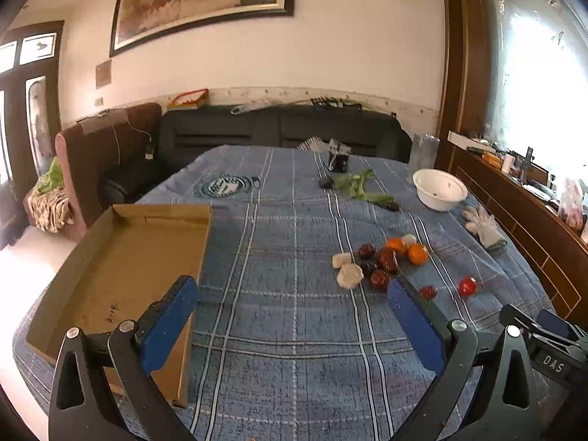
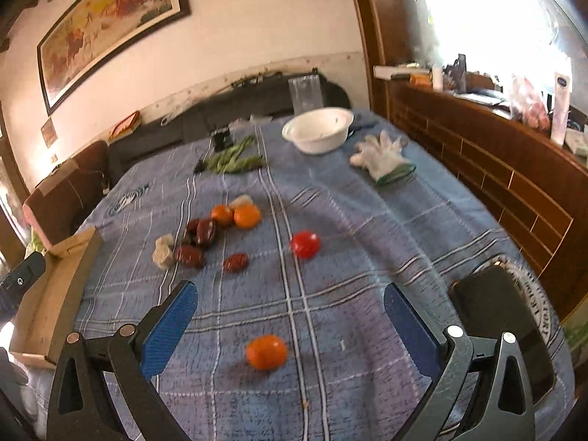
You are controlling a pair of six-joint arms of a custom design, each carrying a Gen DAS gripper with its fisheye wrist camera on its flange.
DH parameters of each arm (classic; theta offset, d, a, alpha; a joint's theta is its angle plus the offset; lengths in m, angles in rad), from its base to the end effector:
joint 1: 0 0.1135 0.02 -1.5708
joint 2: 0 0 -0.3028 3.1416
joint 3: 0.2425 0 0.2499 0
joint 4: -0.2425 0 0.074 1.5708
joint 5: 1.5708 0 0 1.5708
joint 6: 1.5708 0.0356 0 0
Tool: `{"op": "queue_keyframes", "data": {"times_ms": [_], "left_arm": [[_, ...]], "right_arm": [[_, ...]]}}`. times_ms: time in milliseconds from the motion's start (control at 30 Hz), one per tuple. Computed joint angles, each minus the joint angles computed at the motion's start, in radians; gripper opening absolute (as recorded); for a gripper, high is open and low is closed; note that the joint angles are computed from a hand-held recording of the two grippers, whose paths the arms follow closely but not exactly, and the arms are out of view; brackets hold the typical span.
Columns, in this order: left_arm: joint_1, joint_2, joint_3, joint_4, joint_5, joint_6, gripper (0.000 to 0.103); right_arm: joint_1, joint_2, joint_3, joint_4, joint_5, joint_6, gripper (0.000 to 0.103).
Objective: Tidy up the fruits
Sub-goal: 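Move the left tool toward the round rice cake while the right tool approaches the mandarin orange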
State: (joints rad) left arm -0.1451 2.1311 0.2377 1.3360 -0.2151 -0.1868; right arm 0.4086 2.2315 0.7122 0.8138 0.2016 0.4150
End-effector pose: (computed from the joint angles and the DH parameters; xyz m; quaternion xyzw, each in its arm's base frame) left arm 0.2517 -0.0291 0.0634 -0.0702 0.8680 0.0129 0.4914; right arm 0.3342 0.1369 0.0428 0.0451 0.9031 0.0832 0.4188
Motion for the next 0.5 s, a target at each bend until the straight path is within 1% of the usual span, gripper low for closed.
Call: {"op": "queue_keyframes", "data": {"times_ms": [233,400,467,500], "left_arm": [[0.006,0.023,0.025,-0.039,0.041,0.007,0.103],[0.005,0.027,0.041,-0.059,0.015,-0.009,0.103],[0.020,0.016,0.050,-0.089,0.008,-0.023,0.103],[0.038,0.012,0.046,-0.079,0.012,-0.025,0.103]], "right_arm": [[0.019,0.028,0.031,-0.039,0.005,-0.015,0.103],[0.031,0.041,0.049,-0.055,0.011,-0.028,0.103],[0.027,0.049,0.057,-0.063,-0.006,-0.031,0.103],[0.023,0.052,0.062,-0.070,-0.016,-0.034,0.103]]}}
